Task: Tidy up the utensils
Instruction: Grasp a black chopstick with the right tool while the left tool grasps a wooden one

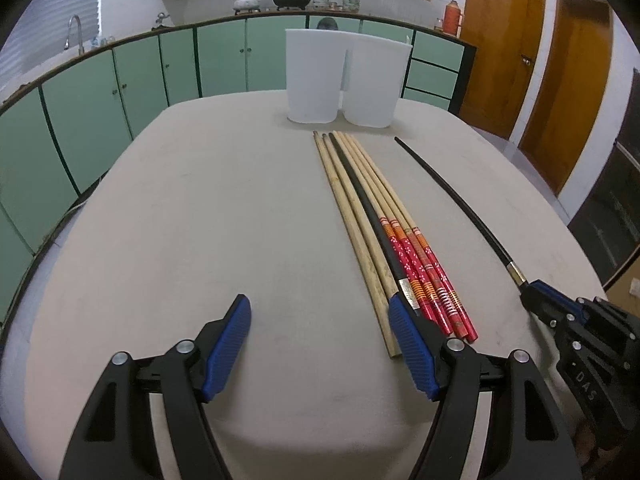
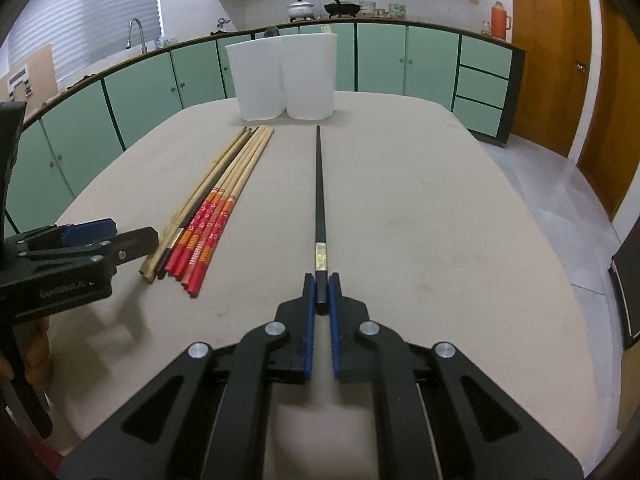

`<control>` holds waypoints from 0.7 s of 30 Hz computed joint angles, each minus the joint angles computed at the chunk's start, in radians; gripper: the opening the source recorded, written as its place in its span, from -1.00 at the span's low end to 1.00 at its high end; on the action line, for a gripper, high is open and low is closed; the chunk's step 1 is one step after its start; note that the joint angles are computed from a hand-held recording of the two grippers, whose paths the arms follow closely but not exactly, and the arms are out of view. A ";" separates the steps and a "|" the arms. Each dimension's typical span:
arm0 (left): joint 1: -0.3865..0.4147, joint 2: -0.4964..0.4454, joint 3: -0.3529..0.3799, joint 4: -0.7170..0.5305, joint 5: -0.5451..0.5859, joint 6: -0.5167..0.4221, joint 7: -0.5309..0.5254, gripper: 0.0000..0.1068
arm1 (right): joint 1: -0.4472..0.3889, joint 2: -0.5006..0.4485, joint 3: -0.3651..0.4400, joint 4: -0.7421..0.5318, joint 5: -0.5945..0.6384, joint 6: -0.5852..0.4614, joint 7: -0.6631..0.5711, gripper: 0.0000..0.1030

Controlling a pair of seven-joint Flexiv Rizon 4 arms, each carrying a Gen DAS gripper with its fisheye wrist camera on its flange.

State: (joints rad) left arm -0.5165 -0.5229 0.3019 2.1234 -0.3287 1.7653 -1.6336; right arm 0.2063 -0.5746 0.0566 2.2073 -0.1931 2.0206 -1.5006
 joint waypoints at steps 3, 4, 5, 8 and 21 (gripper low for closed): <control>-0.061 -0.017 0.065 -0.022 -0.004 -0.036 0.000 0.33 | -0.006 -0.003 0.005 -0.003 -0.003 -0.001 0.001 -0.89; -0.074 -0.020 0.081 -0.026 0.000 -0.045 -0.005 0.32 | -0.007 -0.002 0.008 -0.003 -0.003 -0.002 0.004 -0.89; -0.092 -0.024 0.102 -0.029 0.004 -0.050 -0.016 0.28 | -0.009 -0.003 0.010 -0.003 -0.005 -0.002 0.006 -0.89; -0.138 -0.038 0.167 -0.040 0.017 -0.068 -0.047 0.19 | -0.008 -0.003 0.010 0.000 -0.005 0.002 0.006 -0.89; -0.038 0.022 0.056 0.028 0.059 -0.012 -0.088 0.20 | -0.060 0.001 0.048 -0.001 -0.046 -0.012 0.038 -0.87</control>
State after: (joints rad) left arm -0.5547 -0.5004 0.3580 2.1516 -0.2701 1.7533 -1.7217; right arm 0.1465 -0.5735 0.1050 2.2066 -0.2387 2.0084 -1.4622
